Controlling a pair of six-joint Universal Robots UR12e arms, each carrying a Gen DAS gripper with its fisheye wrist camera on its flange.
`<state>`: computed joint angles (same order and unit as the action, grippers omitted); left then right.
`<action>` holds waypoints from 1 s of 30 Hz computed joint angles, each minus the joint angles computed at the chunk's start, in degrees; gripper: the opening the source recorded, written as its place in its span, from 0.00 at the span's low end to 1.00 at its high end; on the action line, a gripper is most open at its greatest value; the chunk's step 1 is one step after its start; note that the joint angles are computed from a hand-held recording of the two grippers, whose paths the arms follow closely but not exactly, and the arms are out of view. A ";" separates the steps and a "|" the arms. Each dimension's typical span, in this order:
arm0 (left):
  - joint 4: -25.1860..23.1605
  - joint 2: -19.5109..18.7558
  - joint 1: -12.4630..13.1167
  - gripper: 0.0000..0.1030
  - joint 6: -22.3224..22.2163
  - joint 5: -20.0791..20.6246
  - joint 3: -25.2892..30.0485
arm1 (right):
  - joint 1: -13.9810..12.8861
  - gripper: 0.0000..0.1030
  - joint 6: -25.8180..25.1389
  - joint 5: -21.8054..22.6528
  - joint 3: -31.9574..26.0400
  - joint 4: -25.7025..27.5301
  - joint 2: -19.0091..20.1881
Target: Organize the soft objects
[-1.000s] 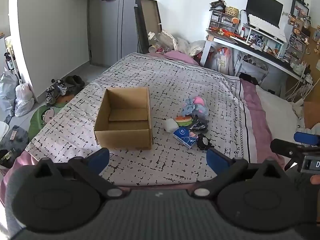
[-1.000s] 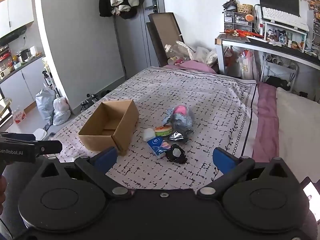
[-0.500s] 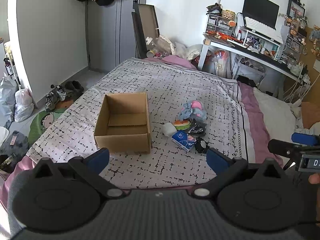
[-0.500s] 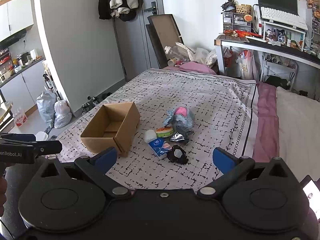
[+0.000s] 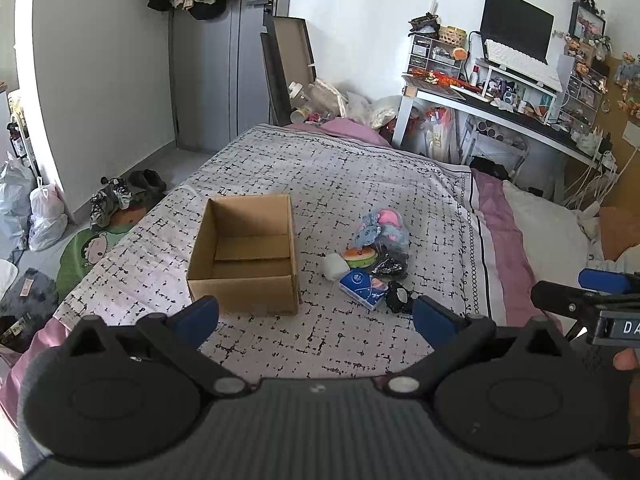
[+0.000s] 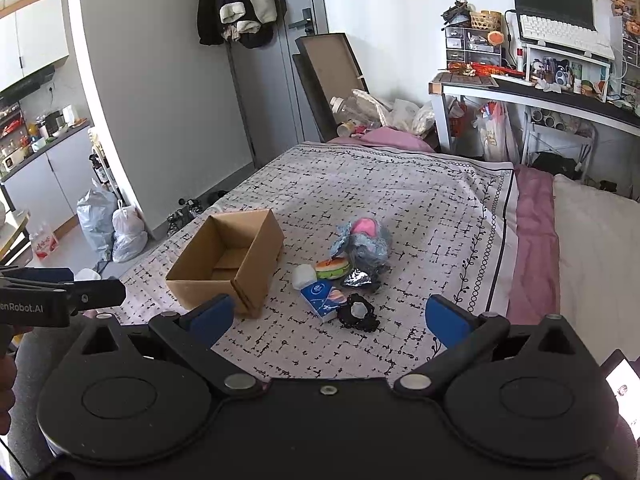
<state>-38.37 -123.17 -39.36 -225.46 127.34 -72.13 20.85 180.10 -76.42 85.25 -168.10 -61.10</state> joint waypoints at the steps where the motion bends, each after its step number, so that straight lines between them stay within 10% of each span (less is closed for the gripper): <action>1: 0.03 0.01 -0.01 0.99 0.04 0.06 -0.02 | 0.00 1.00 -0.04 0.04 0.02 0.03 -0.02; 30: -0.18 -0.13 0.11 0.99 -0.22 -0.39 0.28 | 0.01 1.00 -1.25 0.64 -0.49 0.43 0.27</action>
